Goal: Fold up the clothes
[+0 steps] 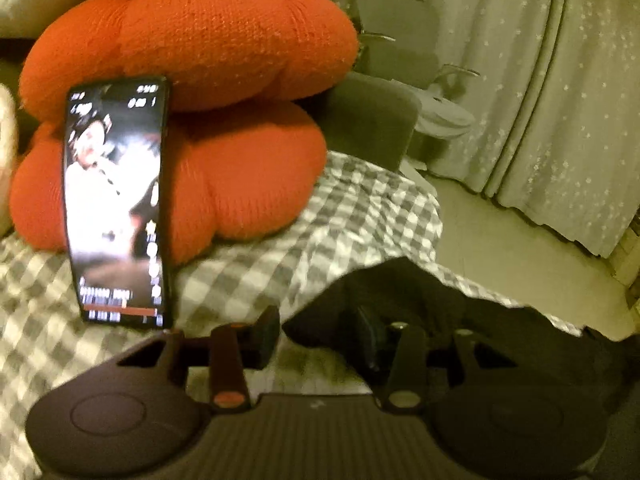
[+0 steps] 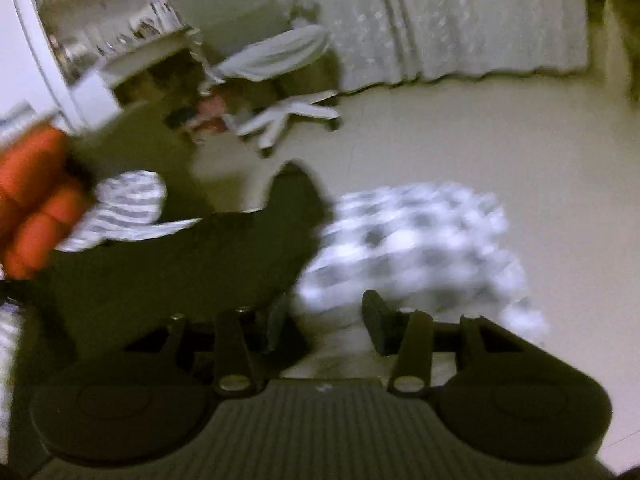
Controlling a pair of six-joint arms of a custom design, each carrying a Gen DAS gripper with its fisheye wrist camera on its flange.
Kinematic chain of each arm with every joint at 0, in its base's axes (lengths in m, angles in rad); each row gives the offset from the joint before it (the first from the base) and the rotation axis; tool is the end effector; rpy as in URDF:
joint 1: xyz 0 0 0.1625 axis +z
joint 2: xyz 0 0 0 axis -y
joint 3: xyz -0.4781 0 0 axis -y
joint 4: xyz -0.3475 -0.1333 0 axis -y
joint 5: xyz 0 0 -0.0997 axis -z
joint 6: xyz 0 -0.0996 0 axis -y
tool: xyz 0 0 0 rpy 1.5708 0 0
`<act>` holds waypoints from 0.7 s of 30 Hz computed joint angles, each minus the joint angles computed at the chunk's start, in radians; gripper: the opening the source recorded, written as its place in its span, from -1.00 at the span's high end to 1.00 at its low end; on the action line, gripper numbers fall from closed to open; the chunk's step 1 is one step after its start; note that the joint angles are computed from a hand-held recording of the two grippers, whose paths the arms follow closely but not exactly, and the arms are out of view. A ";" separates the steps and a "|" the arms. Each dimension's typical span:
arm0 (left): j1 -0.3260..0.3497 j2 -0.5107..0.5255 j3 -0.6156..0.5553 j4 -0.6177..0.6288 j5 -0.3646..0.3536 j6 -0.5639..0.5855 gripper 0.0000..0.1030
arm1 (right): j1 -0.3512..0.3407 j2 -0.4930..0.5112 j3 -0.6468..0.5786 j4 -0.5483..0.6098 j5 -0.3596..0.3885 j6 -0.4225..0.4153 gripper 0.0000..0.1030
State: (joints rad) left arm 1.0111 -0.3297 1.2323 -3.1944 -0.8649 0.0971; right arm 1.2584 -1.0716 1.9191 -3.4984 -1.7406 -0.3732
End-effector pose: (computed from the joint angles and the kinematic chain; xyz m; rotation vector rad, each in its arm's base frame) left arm -0.2531 -0.7767 0.0534 0.4594 2.3836 -1.0853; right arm -0.0712 -0.5996 0.3634 -0.0482 -2.3406 1.2532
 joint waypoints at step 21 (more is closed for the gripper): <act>0.018 -0.059 0.197 -0.131 -0.159 -0.155 0.12 | 0.036 0.116 0.030 -0.496 -0.361 -0.128 0.89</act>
State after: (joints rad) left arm 1.0294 -0.3884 1.4297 -3.3259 -1.0239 -0.0581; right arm 1.2949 -0.9557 1.9495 -3.9943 -2.1011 -0.5010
